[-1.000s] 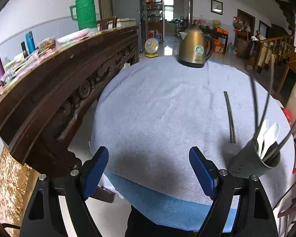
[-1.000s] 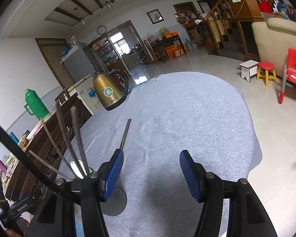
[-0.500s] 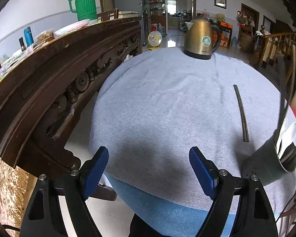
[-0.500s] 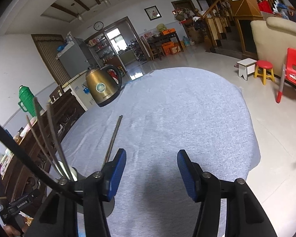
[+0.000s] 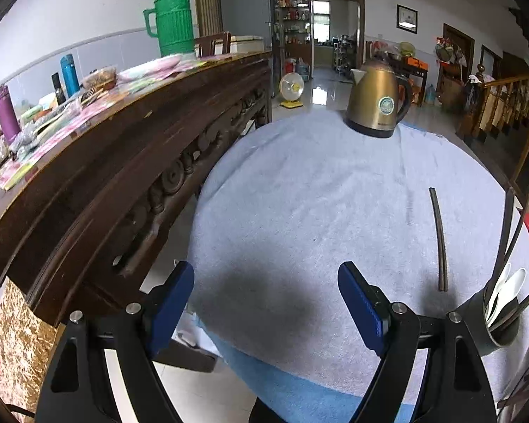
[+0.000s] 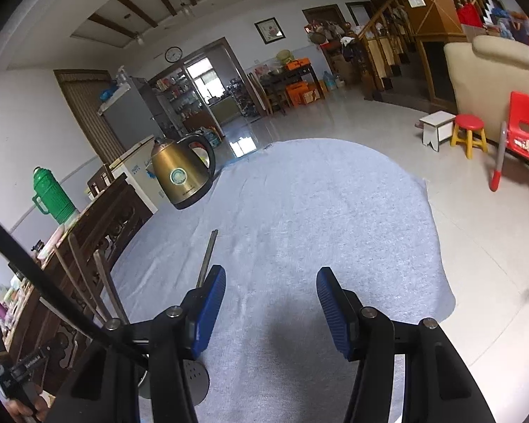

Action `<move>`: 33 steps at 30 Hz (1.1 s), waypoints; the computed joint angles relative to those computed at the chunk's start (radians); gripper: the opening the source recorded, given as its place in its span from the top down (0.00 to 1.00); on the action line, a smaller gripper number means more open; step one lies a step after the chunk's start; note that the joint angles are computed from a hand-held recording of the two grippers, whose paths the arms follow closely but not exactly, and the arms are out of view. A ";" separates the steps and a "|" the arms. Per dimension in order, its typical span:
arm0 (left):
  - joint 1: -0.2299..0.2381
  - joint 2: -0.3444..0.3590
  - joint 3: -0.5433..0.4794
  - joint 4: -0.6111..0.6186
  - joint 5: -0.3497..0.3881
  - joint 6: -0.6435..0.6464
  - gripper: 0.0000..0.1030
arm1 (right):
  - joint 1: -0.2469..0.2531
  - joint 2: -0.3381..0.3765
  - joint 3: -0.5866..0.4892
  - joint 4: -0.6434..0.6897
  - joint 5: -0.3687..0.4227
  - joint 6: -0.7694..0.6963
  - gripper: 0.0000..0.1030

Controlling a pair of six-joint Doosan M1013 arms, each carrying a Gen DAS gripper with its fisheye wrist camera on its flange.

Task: Organize utensils
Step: 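Withdraw both tools from the holder toward the last chopsticks, then lower the left tool onto the last chopsticks and close on one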

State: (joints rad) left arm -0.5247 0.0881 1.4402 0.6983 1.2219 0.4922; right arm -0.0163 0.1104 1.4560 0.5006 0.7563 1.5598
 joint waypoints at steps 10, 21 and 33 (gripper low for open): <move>0.044 -0.009 0.018 0.000 0.045 -0.024 0.18 | -0.002 0.032 -0.034 -0.020 0.076 0.019 0.44; 0.104 -0.001 0.013 -0.030 -0.005 0.018 0.18 | 0.002 0.083 -0.088 -0.019 0.116 0.073 0.44; 0.149 0.069 -0.061 -0.105 -0.020 0.147 0.18 | 0.003 0.139 -0.118 0.018 0.158 0.094 0.44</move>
